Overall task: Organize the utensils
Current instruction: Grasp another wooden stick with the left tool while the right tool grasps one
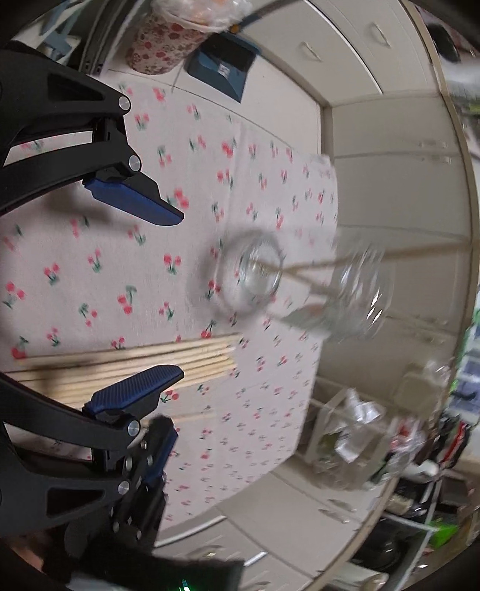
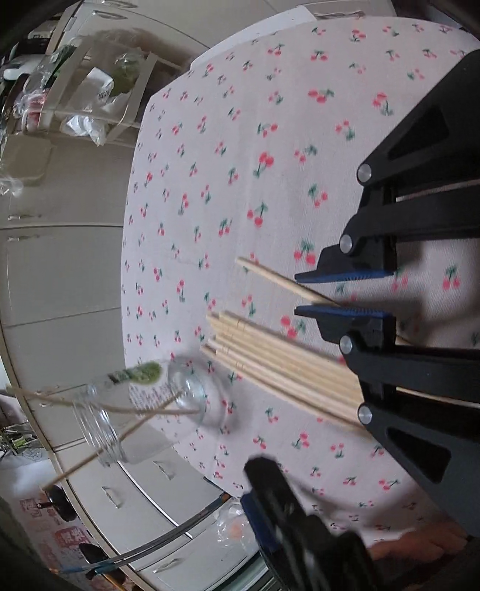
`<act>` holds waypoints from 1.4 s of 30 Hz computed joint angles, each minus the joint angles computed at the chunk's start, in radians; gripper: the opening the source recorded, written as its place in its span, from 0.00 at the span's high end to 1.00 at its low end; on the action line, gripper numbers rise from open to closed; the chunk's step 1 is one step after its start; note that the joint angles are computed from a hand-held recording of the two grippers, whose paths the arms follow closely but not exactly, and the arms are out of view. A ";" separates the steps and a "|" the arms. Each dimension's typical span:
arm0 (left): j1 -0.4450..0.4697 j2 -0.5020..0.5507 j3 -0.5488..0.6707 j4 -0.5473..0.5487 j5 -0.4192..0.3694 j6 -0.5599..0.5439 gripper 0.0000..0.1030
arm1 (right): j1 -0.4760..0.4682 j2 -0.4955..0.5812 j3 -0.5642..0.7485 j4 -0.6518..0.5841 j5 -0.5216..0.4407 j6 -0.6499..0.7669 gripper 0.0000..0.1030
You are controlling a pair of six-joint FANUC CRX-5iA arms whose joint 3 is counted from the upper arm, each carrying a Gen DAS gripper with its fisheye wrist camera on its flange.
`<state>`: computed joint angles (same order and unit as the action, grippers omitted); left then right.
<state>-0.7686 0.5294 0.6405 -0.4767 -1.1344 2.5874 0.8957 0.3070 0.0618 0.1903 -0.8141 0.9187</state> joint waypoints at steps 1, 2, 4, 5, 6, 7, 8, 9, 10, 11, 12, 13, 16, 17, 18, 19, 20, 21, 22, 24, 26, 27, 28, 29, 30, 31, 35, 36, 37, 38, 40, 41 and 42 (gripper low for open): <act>0.002 0.028 0.034 0.007 -0.021 -0.031 0.28 | -0.006 -0.008 -0.011 -0.001 0.003 0.003 0.90; 0.004 0.048 0.060 0.013 -0.036 -0.051 0.28 | -0.015 -0.018 -0.024 -0.008 0.012 0.010 0.90; 0.011 0.089 0.111 0.030 -0.069 -0.089 0.28 | -0.025 -0.029 -0.040 -0.002 0.021 0.008 0.90; 0.013 0.105 0.133 0.034 -0.086 -0.102 0.28 | -0.033 -0.035 -0.047 -0.010 0.027 0.014 0.90; 0.016 0.122 0.155 0.040 -0.104 -0.115 0.28 | -0.039 -0.039 -0.049 -0.021 0.033 0.020 0.90; 0.018 0.133 0.170 0.043 -0.116 -0.124 0.28 | -0.046 -0.043 -0.054 -0.031 0.040 0.025 0.90; 0.019 0.151 0.194 0.045 -0.138 -0.137 0.28 | -0.052 -0.046 -0.054 -0.049 0.045 0.035 0.90; 0.019 0.164 0.212 0.043 -0.154 -0.146 0.28 | -0.056 -0.047 -0.052 -0.060 0.048 0.042 0.90; 0.019 0.170 0.222 0.041 -0.165 -0.154 0.28 | -0.056 -0.048 -0.052 -0.065 0.049 0.044 0.90; 0.015 0.183 0.242 0.032 -0.183 -0.167 0.28 | -0.057 -0.049 -0.051 -0.073 0.051 0.050 0.90; 0.012 0.190 0.257 0.028 -0.199 -0.178 0.29 | -0.060 -0.049 -0.050 -0.084 0.053 0.060 0.90; 0.007 0.200 0.274 0.018 -0.216 -0.184 0.31 | -0.061 -0.049 -0.048 -0.091 0.054 0.065 0.90; 0.001 0.195 0.271 0.009 -0.218 -0.183 0.53 | -0.062 -0.046 -0.041 -0.108 0.055 0.083 0.91; 0.001 0.192 0.270 0.009 -0.221 -0.177 0.66 | -0.062 -0.046 -0.039 -0.116 0.056 0.090 0.91; 0.003 0.187 0.266 0.013 -0.225 -0.169 0.72 | -0.066 -0.046 -0.032 -0.137 0.054 0.108 0.91; 0.006 0.174 0.247 0.021 -0.224 -0.158 0.79 | -0.066 -0.045 -0.029 -0.144 0.052 0.116 0.91; 0.013 0.158 0.223 0.038 -0.212 -0.149 0.80 | -0.066 -0.043 -0.023 -0.149 0.045 0.125 0.91; 0.018 0.147 0.205 0.053 -0.198 -0.148 0.80 | -0.070 -0.040 -0.015 -0.159 0.037 0.131 0.91; 0.026 0.140 0.192 0.070 -0.188 -0.151 0.79 | -0.073 -0.037 -0.008 -0.170 0.030 0.134 0.91; 0.036 0.140 0.194 0.085 -0.191 -0.164 0.79 | -0.075 -0.032 -0.002 -0.164 0.023 0.127 0.90; 0.042 0.154 0.218 0.083 -0.210 -0.176 0.72 | -0.078 -0.026 0.010 -0.168 0.011 0.134 0.90; 0.045 0.165 0.238 0.080 -0.222 -0.182 0.68 | -0.079 -0.023 0.013 -0.168 0.009 0.136 0.89; 0.047 0.180 0.264 0.074 -0.236 -0.191 0.60 | -0.078 -0.023 0.012 -0.165 0.009 0.135 0.89; 0.048 0.192 0.283 0.070 -0.248 -0.203 0.56 | -0.076 -0.021 0.012 -0.160 0.010 0.135 0.89; 0.051 0.211 0.313 0.068 -0.266 -0.221 0.56 | -0.075 -0.021 0.011 -0.156 0.012 0.135 0.89; 0.055 0.228 0.337 0.067 -0.277 -0.236 0.56 | -0.074 -0.021 0.008 -0.153 0.015 0.133 0.89; 0.069 0.238 0.352 0.095 -0.259 -0.278 0.94 | -0.077 -0.026 0.011 -0.190 0.021 0.182 0.90; 0.070 0.237 0.351 0.101 -0.259 -0.282 0.94 | -0.078 -0.026 0.014 -0.203 0.021 0.197 0.90; 0.072 0.224 0.329 0.110 -0.246 -0.277 0.95 | -0.077 -0.028 0.014 -0.206 0.022 0.202 0.90; 0.074 0.211 0.307 0.119 -0.234 -0.272 0.95 | -0.076 -0.028 0.015 -0.207 0.021 0.203 0.90; 0.077 0.176 0.250 0.144 -0.206 -0.261 0.95 | -0.078 -0.025 0.024 -0.211 0.011 0.201 0.90; 0.078 0.165 0.232 0.151 -0.199 -0.257 0.95 | -0.079 -0.024 0.028 -0.205 0.004 0.191 0.90; 0.082 0.156 0.216 0.163 -0.193 -0.260 0.95 | -0.080 -0.021 0.032 -0.202 -0.001 0.186 0.89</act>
<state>-0.6862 0.6850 0.8563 -0.3141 -1.3271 2.3279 0.8159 0.2856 0.0938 -0.0118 -0.8150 1.1044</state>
